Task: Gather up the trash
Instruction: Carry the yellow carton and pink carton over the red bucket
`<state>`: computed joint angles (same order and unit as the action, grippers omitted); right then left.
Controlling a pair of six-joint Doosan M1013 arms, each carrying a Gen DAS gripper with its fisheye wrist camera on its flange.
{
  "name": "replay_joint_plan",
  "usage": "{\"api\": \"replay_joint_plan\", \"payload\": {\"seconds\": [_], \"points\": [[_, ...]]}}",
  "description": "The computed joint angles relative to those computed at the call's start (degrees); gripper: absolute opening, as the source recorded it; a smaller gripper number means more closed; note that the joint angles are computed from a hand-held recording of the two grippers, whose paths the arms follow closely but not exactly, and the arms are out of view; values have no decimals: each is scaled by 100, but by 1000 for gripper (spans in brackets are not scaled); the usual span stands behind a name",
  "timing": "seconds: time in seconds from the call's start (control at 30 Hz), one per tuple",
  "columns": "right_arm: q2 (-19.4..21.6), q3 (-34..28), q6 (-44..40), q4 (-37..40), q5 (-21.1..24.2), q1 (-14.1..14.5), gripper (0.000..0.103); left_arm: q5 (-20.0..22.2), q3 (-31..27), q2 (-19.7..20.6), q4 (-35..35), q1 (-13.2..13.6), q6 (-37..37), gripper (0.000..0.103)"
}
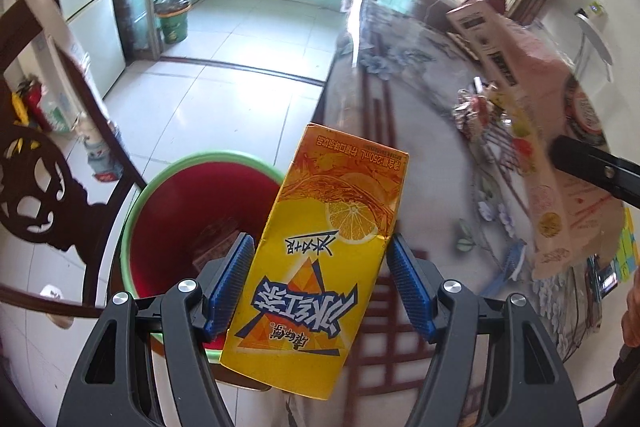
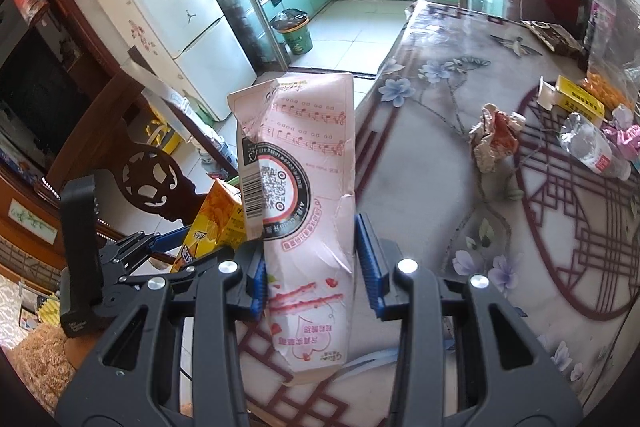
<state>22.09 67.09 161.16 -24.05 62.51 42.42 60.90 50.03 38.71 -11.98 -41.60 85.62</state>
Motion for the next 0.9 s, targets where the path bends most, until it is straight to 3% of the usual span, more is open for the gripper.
{"api": "replay_joint_plan", "payload": {"seconds": [0.6,0.9], "points": [[516,-506,-1258,1124,-118,-71,37,538,48,211,859,226,-1099,66],[901,-912,-1955,1787,-96,-169,38,699,25,224,823,306,-1313,66]]}}
